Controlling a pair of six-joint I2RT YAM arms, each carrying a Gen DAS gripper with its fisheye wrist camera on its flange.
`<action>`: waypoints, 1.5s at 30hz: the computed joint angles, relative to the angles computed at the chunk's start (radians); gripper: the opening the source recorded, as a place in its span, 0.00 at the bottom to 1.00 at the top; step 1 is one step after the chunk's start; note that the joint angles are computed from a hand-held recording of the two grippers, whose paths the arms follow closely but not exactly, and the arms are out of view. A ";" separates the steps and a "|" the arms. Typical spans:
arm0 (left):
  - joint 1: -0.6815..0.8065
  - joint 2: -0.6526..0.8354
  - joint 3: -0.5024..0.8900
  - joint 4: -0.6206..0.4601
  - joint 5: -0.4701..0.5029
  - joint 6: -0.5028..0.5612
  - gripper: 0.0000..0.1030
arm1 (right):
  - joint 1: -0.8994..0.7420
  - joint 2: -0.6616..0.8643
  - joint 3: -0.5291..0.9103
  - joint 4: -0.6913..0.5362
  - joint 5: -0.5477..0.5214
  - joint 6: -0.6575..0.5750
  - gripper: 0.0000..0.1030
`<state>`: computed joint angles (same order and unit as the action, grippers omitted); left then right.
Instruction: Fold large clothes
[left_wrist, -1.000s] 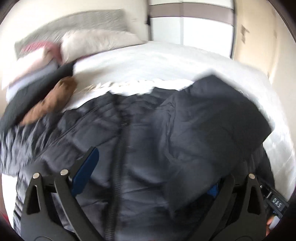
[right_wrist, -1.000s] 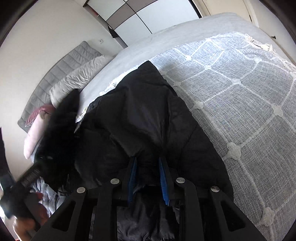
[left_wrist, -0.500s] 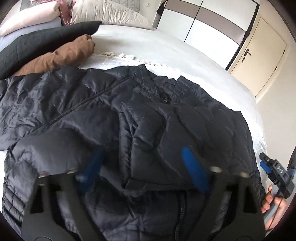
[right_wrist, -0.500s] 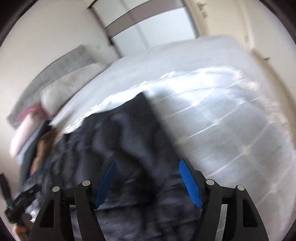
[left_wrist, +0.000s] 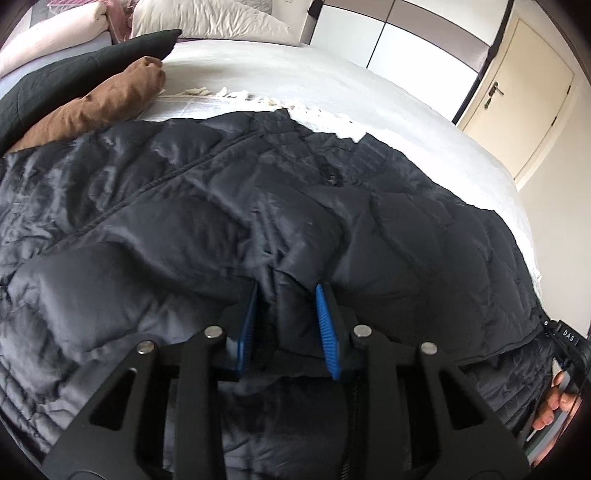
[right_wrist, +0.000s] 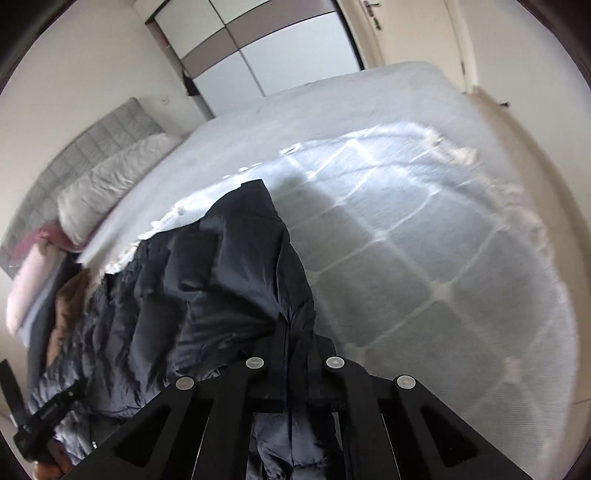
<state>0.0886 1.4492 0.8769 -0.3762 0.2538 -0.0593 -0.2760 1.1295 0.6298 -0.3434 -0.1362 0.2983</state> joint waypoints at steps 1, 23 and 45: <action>-0.008 -0.006 -0.003 -0.009 0.001 0.005 0.41 | 0.000 -0.008 0.002 -0.021 0.024 -0.003 0.03; 0.945 0.158 0.400 -0.586 0.266 0.751 0.83 | 0.520 -0.233 0.236 -0.497 0.361 0.059 0.71; 1.167 0.923 1.033 -0.396 0.534 0.292 0.81 | 0.995 -0.064 0.223 -0.502 0.633 0.346 0.79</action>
<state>1.2553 2.3718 1.9104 -0.7722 0.7876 0.2328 0.7189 1.0658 0.8528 -0.8459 0.4972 0.6445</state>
